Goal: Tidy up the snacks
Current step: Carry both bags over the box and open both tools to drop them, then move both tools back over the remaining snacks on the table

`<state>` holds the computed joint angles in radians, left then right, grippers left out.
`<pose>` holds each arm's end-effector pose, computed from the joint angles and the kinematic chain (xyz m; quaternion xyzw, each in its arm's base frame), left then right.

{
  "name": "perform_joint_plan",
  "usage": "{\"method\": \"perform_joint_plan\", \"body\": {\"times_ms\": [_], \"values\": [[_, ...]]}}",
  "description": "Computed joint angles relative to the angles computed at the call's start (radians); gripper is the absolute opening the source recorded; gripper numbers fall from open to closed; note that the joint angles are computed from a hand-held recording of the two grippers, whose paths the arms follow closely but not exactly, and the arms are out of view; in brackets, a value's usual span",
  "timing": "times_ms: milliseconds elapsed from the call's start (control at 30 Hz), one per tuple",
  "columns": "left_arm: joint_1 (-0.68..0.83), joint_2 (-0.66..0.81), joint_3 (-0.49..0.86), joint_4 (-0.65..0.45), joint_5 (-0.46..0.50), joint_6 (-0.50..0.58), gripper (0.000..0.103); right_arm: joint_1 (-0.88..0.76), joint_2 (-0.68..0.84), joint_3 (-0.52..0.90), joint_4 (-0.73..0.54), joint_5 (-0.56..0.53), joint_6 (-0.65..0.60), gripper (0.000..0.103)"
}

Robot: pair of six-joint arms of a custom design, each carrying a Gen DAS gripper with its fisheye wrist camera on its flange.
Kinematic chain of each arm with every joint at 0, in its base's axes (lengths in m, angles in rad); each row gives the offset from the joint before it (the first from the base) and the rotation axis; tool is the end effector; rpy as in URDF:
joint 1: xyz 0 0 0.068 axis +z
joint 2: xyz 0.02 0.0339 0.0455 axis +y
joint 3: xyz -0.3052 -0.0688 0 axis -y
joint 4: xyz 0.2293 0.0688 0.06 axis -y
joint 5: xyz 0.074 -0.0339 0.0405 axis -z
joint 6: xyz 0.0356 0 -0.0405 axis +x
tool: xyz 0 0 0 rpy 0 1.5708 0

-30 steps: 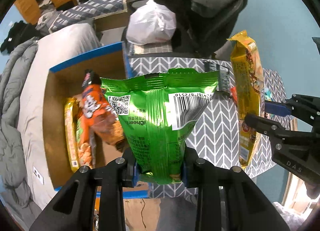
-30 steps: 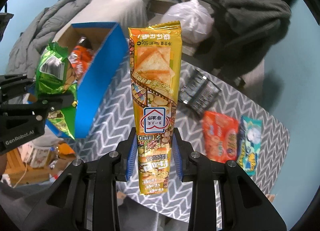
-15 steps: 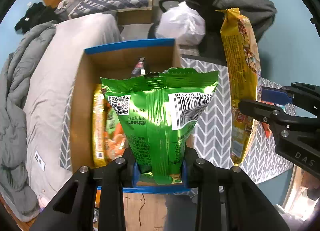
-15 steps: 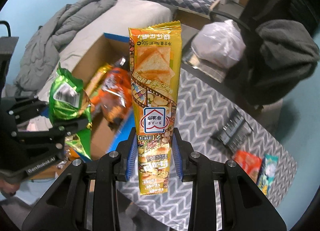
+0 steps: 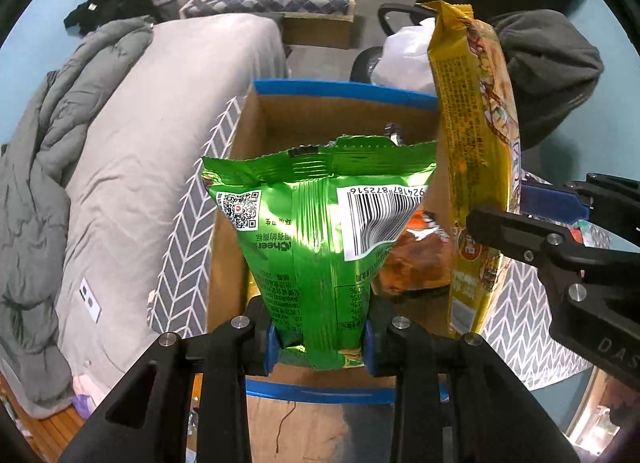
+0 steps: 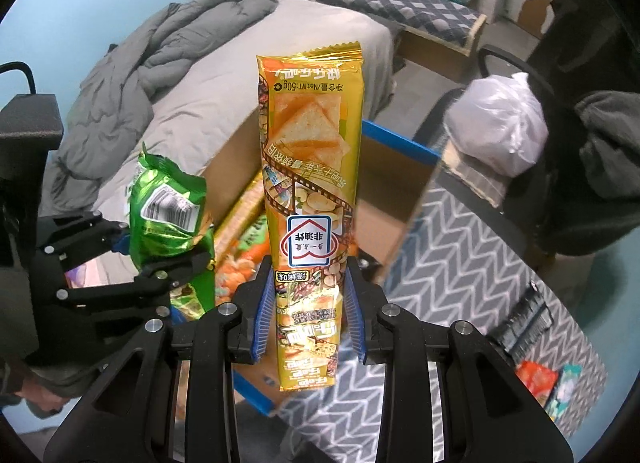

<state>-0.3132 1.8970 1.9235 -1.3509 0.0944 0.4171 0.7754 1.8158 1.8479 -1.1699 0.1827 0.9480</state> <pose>0.3530 -0.1178 0.3625 0.3594 0.9239 -0.0404 0.1250 0.2666 0.2523 0.3780 0.1034 0.9673 0.1043 0.2069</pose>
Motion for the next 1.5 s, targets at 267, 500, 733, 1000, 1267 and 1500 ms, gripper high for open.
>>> {"method": "perform_joint_plan", "body": {"times_ms": [267,500,733,1000,1267,1500], "values": [[0.038,0.018,-0.065,0.048,-0.007,0.015,0.032,-0.021,0.100,0.043,0.045,-0.074,-0.005,0.030],[0.063,0.057,-0.046,0.033,-0.004,0.023,0.032,-0.027,0.141,0.050,0.059,-0.119,0.027,0.031],[0.065,0.063,-0.027,0.037,-0.016,0.028,0.053,-0.025,0.144,0.077,0.033,-0.111,0.056,0.046],[0.063,0.012,-0.066,0.084,-0.044,0.047,0.070,-0.019,0.137,0.119,-0.041,-0.061,0.087,0.062],[0.037,-0.029,-0.040,0.046,-0.040,0.031,0.075,0.000,0.086,0.106,-0.108,-0.008,0.094,0.068],[-0.002,-0.051,0.008,-0.015,-0.023,0.013,0.075,0.020,0.012,0.026,-0.130,0.013,0.122,0.068]]}}
